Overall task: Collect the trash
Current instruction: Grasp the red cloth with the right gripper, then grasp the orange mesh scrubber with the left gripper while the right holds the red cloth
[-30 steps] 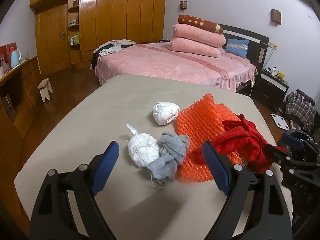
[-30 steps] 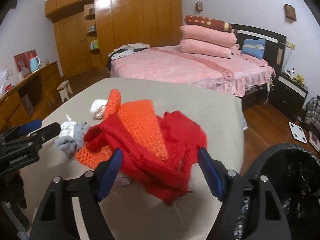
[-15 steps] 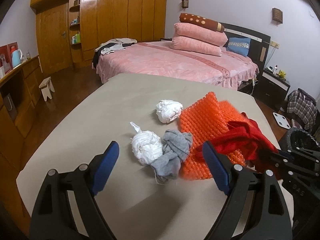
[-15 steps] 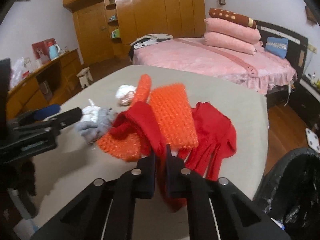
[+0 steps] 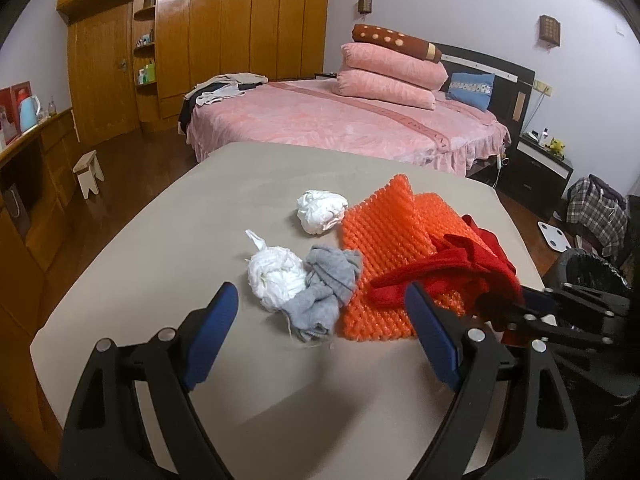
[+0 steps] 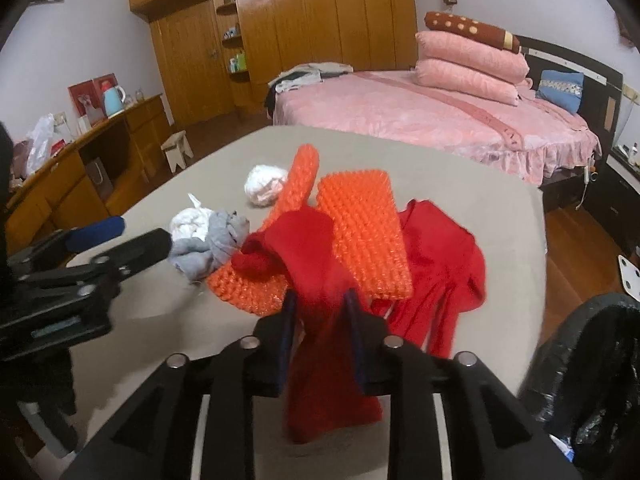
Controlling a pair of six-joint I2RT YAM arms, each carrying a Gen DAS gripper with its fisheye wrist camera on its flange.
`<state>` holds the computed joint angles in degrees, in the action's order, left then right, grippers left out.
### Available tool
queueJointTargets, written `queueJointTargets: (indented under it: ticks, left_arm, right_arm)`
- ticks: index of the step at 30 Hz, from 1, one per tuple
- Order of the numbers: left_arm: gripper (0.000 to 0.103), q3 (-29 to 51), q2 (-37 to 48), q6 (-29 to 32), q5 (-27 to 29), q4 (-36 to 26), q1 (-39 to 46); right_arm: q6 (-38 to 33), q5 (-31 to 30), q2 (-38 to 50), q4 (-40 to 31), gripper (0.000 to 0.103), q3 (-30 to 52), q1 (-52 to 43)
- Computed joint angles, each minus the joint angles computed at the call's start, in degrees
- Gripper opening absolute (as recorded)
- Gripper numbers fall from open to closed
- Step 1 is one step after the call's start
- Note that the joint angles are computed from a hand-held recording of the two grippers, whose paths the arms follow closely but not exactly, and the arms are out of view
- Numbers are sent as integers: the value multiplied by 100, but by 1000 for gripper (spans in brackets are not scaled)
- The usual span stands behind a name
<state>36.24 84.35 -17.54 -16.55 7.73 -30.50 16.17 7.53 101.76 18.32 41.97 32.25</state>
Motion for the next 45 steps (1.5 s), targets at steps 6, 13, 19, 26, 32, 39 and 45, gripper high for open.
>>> queueJointTargets:
  ticks: [6, 13, 19, 26, 32, 39, 45]
  left_arm:
    - [83, -15, -156, 27, -26, -15, 19]
    - [83, 229, -154, 34, -20, -98, -189]
    - [80, 707, 344, 39, 36, -51, -455]
    - [69, 1550, 1463, 127, 255, -51, -542]
    - [56, 2086, 2147, 97, 204, -182, -538]
    - [23, 2279, 2441, 93, 354, -254, -453]
    - [13, 1895, 1980, 23, 357, -79, -441]
  right_arm:
    - [-20, -193, -381, 64, 6, -205, -16]
    - [78, -342, -1666, -239, 6, -628, -348]
    - [11, -342, -2250, -460, 6, -768, -872]
    - [-15, -486, -1918, -280, 6, -793, -1357]
    - [-77, -564, -1565, -46, 6, -725, -1455]
    - [-43, -611, -1454, 62, 6, -763, -1440]
    - [-30, -574, -1600, 49, 7, -830, -1376]
